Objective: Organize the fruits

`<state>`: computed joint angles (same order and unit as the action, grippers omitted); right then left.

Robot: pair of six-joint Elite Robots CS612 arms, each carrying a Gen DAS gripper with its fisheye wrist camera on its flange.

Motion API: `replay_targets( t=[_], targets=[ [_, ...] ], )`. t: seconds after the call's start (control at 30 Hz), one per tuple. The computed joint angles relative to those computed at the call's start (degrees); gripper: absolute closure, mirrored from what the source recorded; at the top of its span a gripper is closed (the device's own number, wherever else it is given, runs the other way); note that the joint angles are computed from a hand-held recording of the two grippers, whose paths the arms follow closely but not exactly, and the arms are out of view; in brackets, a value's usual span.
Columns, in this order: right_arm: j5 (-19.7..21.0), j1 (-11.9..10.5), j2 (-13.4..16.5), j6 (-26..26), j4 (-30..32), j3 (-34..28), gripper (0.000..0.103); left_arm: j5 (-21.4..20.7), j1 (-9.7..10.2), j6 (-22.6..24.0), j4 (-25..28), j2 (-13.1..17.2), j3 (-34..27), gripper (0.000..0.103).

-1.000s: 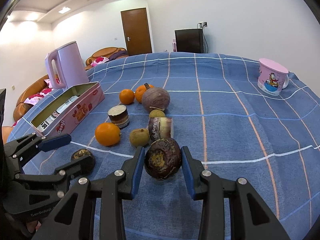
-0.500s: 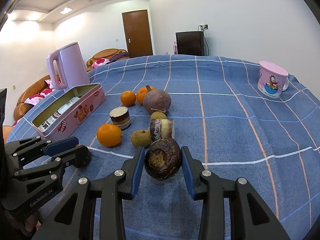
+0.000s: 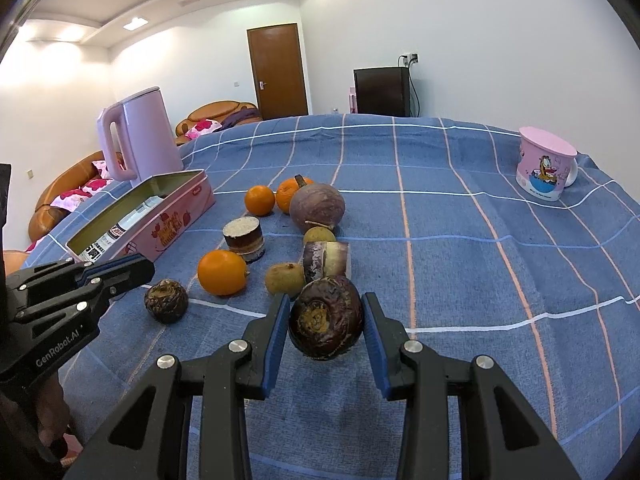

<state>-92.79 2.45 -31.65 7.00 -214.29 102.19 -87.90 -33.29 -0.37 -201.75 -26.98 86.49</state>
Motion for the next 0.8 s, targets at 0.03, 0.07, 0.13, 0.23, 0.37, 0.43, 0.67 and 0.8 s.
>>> replay_targets(
  t=[0.03, 0.07, 0.13, 0.23, 0.37, 0.43, 0.67, 0.8],
  targets=[
    [0.0, 0.0, 0.0, 0.0, 0.0, 0.0, 0.064, 0.1, -0.05, 0.2, 0.4, -0.1, 0.1, 0.061],
    [0.0, 0.0, 0.0, -0.1, -0.1, 0.0, 0.064, 1.0, -0.21, 0.3, 0.4, -0.1, 0.2, 0.047],
    [0.0, 0.1, 0.0, -0.2, -0.2, 0.0, 0.064, 3.5, -0.61, 0.2, -0.9, 0.1, 0.4, 0.015],
    [0.1, 0.0, 0.0, -0.3, -0.3, 0.0, 0.064, 3.7, -0.81, 1.1, 1.9, 0.0, -0.1, 0.018],
    [0.2, 0.0, 0.0, -0.4, -0.3, 0.0, 0.064, 2.9, -0.77, 1.8, 6.4, -0.1, -0.9, 0.039],
    [0.2, 0.0, 0.0, -0.4, -0.1, 0.0, 0.064, 2.4, -0.64, 1.5, 9.0, -0.2, -1.4, 0.042],
    [0.0, 0.2, -0.1, -0.7, 0.0, 0.0, 0.064, 0.6, -0.26, 0.6, 11.3, -0.1, -2.1, 0.064],
    [0.0, 0.2, 0.1, -0.9, -0.8, 0.0, 0.064, 0.8, -0.19, 0.2, 9.3, -0.1, -1.6, 0.064]
  ],
)
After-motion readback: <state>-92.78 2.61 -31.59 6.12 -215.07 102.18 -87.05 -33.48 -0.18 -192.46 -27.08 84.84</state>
